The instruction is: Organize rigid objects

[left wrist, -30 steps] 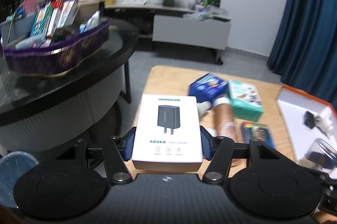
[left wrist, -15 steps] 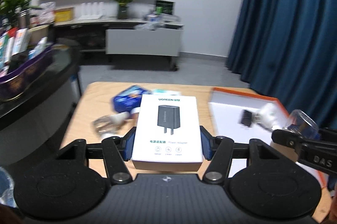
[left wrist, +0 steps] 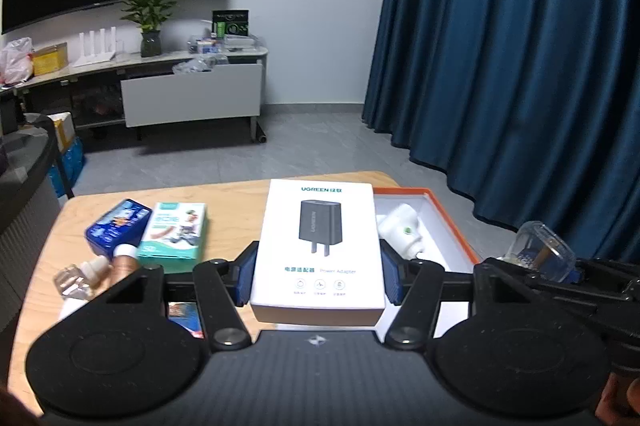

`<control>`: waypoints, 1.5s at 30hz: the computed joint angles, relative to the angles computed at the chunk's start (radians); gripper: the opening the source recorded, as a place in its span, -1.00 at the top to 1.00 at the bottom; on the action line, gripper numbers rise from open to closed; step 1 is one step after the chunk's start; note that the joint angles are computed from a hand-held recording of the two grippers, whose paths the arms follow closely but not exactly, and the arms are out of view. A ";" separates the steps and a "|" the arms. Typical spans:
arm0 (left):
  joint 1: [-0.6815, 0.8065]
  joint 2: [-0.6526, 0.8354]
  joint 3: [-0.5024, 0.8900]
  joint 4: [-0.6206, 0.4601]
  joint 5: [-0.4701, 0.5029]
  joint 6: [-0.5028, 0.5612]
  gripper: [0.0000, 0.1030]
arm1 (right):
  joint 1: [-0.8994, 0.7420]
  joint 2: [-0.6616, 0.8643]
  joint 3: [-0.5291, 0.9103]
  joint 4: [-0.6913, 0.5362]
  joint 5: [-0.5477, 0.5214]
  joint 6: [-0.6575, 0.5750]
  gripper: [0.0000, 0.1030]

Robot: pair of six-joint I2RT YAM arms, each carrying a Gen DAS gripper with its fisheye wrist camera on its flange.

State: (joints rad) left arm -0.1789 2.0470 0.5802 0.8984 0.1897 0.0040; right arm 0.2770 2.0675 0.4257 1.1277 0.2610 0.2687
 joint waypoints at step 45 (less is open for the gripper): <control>-0.108 -0.020 -0.070 0.085 -0.117 -0.021 -0.16 | -0.043 -0.027 -0.050 0.046 -0.073 -0.036 0.07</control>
